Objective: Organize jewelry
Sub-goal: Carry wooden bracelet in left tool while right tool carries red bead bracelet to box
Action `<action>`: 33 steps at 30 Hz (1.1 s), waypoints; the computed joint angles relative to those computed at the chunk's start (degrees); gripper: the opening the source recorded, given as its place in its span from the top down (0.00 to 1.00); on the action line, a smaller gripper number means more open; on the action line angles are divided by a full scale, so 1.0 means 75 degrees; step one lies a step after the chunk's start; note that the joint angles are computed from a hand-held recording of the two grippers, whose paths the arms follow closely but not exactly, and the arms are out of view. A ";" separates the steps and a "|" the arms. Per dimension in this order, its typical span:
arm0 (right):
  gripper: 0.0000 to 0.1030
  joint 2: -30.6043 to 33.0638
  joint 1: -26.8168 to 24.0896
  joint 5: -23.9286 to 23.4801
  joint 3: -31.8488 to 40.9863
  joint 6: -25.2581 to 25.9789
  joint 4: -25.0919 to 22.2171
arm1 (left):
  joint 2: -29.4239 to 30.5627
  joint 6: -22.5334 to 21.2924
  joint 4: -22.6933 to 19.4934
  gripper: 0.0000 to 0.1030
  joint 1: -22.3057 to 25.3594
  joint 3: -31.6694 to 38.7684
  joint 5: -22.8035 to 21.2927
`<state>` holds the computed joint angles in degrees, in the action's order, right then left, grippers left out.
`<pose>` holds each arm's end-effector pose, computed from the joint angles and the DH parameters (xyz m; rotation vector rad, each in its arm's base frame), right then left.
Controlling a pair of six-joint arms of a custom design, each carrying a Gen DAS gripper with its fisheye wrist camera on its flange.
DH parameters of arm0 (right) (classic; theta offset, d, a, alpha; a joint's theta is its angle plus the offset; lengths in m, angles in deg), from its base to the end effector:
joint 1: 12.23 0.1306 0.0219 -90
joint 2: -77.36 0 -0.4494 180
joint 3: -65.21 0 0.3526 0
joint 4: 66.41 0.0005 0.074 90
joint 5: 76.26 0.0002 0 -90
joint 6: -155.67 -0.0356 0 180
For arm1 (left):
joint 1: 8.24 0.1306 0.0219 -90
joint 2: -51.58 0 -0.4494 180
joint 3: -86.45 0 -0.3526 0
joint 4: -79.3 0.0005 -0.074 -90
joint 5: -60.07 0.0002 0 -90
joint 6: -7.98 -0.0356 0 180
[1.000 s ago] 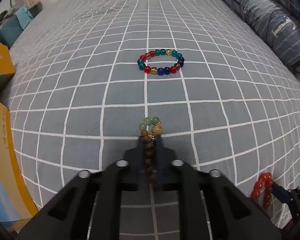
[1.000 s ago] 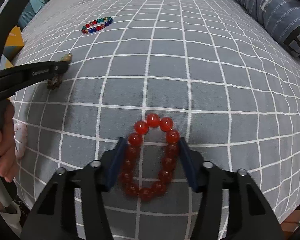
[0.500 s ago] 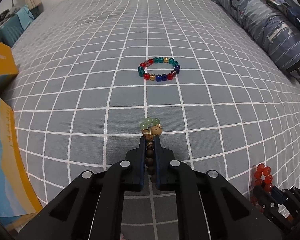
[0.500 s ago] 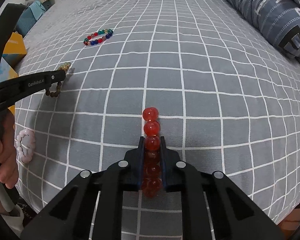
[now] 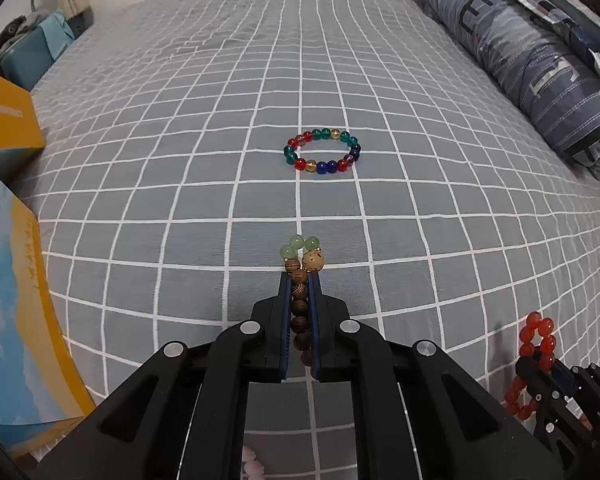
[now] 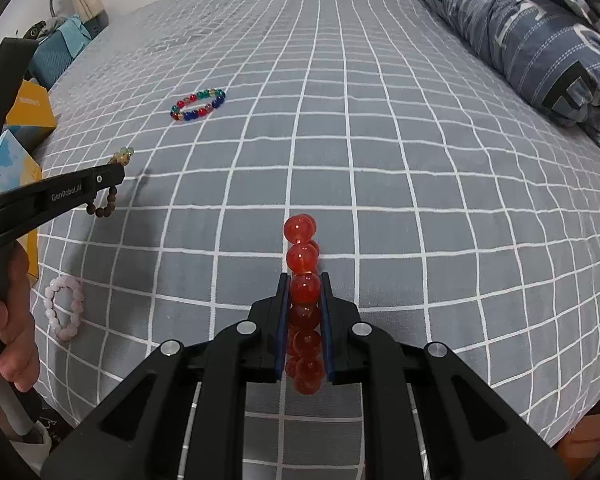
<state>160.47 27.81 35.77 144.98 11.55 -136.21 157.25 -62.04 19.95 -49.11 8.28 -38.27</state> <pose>0.2775 0.2151 0.4538 0.4025 2.6329 -0.0640 0.4146 -0.3526 0.4421 0.4371 2.6262 -0.1539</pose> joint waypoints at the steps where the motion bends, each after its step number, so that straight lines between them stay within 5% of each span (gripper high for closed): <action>1: 0.88 0.0003 0.0030 0.0073 0.0038 -0.0023 -0.0037 | -0.0033 0.0003 -0.0001 0.93 0.0003 -0.0011 0.0002; 22: 0.88 0.0327 0.0452 0.1023 0.1079 -0.0163 -0.0449 | -0.1290 -0.0068 -0.0192 0.93 0.0279 -0.0476 -0.0272; 33: 0.88 0.1180 0.0602 0.1351 0.2711 0.0420 -0.0714 | -0.1834 -0.0239 -0.0683 0.93 0.1096 -0.0222 -0.0258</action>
<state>169.32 32.33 45.90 165.31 14.70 -141.57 143.49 -63.83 14.83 -40.89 6.62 -40.20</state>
